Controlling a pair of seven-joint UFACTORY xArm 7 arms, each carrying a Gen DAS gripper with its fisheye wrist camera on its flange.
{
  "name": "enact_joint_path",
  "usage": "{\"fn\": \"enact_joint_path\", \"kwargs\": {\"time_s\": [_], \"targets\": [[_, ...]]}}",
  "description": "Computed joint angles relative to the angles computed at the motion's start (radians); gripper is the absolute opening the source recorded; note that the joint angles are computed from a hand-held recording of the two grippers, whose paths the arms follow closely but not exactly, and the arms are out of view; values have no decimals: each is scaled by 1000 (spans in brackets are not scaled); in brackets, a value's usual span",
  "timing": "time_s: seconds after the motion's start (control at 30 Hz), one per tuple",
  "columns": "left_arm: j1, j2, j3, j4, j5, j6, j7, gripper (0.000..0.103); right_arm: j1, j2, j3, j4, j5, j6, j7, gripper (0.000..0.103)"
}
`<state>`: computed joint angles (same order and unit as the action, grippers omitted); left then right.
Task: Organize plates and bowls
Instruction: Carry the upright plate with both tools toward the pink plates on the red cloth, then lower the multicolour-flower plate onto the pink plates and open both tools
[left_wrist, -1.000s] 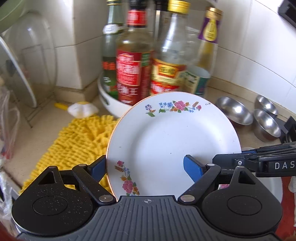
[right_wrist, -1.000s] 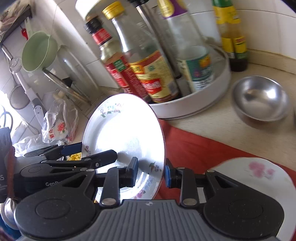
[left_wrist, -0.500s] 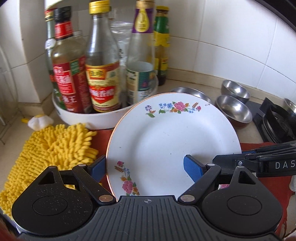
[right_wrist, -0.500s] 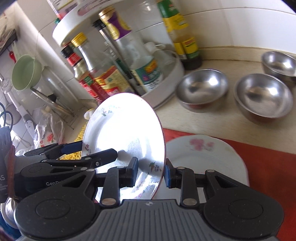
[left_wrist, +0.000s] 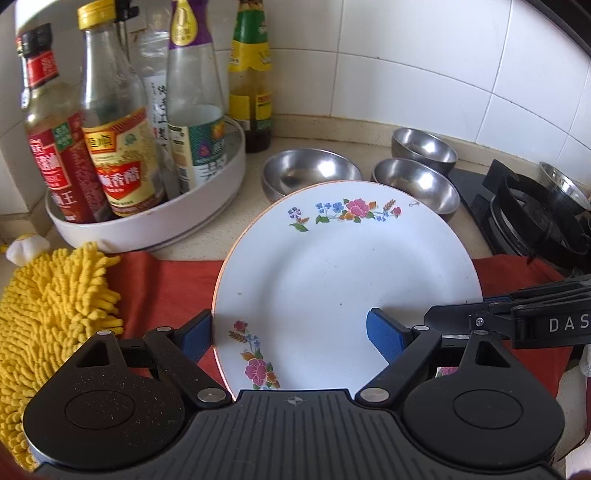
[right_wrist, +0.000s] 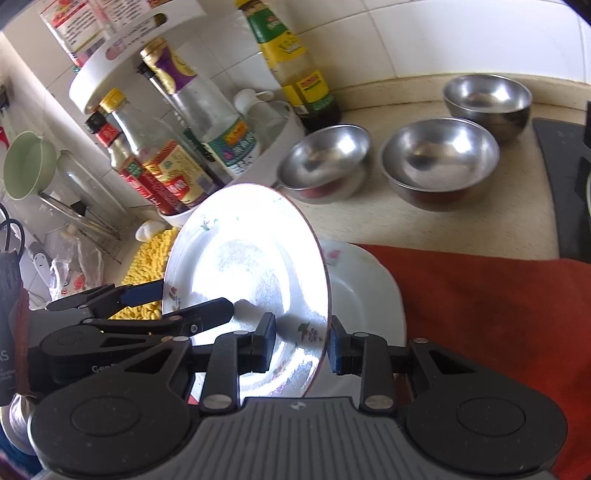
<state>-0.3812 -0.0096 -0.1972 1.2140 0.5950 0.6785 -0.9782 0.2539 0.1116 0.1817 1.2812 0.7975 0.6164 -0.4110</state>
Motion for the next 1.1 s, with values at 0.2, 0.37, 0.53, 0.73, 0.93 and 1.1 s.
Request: {"fn": "enact_joint_path", "kwargs": {"time_s": [0.2,0.37,0.53,0.73,0.93,1.1], "targets": [[-15,40,3,21,-28,-4,28,91,-5,-1,-7,-15,-34,-7,23,28],[-24,61,14,30,-57,-16,46,91,-12,8,-8,-14,-41,-3,33,28],[-33,84,21,47,-79,-12,71,91,-15,13,-7,-16,-58,-14,42,28],[-43,103,29,61,-89,-17,107,86,3,-1,-4,-49,-137,-111,38,28],[-69,112,34,78,-14,-21,104,86,11,10,-6,-59,-232,-152,86,29],[-69,110,38,80,-7,-5,104,86,22,-4,-11,-93,-355,-248,142,29]]}}
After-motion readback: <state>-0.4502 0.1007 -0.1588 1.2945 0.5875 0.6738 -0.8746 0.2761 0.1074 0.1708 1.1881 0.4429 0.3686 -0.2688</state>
